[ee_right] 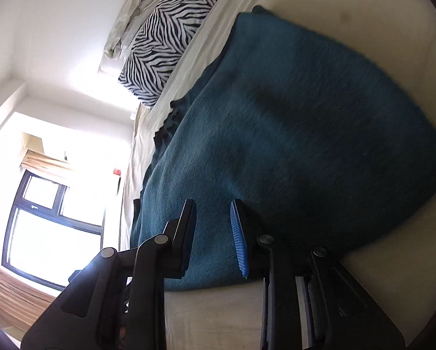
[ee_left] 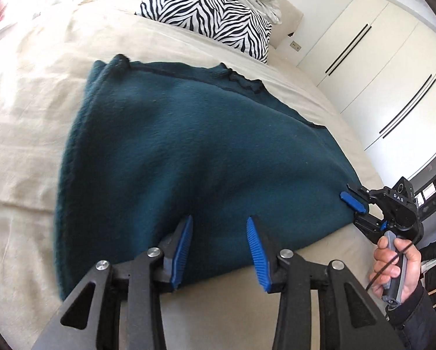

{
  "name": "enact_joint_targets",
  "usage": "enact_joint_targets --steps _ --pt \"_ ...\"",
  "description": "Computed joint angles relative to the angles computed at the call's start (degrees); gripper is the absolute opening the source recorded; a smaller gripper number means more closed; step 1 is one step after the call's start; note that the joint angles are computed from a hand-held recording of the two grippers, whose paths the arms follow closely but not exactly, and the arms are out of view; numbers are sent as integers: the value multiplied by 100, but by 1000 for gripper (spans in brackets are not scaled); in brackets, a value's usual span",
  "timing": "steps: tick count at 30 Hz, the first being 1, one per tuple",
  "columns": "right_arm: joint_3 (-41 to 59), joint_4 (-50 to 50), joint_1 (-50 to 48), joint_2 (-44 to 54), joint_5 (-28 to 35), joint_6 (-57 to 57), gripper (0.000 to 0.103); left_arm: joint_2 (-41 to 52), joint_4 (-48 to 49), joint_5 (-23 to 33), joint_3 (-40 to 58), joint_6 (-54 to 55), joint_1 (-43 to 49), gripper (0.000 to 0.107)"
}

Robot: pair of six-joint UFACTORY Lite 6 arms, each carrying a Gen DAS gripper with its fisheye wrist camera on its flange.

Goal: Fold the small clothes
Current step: 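Grasp the sweater edge with the left gripper and lift it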

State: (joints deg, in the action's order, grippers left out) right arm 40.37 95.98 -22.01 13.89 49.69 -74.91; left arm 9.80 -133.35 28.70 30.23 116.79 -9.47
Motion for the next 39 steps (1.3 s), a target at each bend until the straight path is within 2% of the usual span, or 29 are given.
enact_joint_targets --steps 2,4,6,7,8,9,10,11,14,18,25,28,30,34,36,39 --pt "-42 -176 -559 -58 66 73 23 -241 468 342 -361 -303 496 43" --pt "-62 -366 -1073 -158 96 215 24 -782 908 344 -764 -638 896 44" --pt "-147 -626 -1500 -445 55 419 24 -1660 1086 -61 -1250 -922 1126 55" --pt "-193 -755 -1651 -621 25 500 26 -2028 1445 47 -1434 -1192 1416 60" --pt "-244 -877 -1767 -804 38 567 30 -2316 1850 184 -1562 -1499 1754 62" --pt "-281 -971 -1802 -985 31 656 45 -2396 2168 266 -1531 -1741 2050 65" --pt "-382 -1022 -1787 -1223 -24 734 55 -2392 2420 382 -1491 -1933 2298 69" --pt "-479 -1044 -1738 -1480 -88 818 60 -2212 2513 556 -1384 -1983 2491 69" --pt "-617 -1207 -1348 -2067 -46 1076 60 -1301 2616 898 -887 -2074 2779 69" --pt "-392 -980 221 -2157 -413 1363 60 -292 2677 1253 -305 -2250 2725 69" --pt "583 -278 2255 -974 -896 1369 60 804 2787 1472 621 -2898 2447 69" --pt "1396 -401 2842 -203 -989 1620 60 1120 3014 1414 1094 -3307 2309 69" --pt "1905 -455 3097 317 -981 1762 60 1267 3081 1666 1177 -3365 2454 68" --pt "2732 -489 3470 1114 -1015 2035 60 1674 3357 1958 1599 -3766 2622 52" --pt "3076 -527 3586 1434 -992 2159 60 1711 3433 1909 1641 -3817 2598 46" --pt "3495 -602 3681 1833 -940 2342 60 1759 3436 1950 1606 -3811 2522 29"
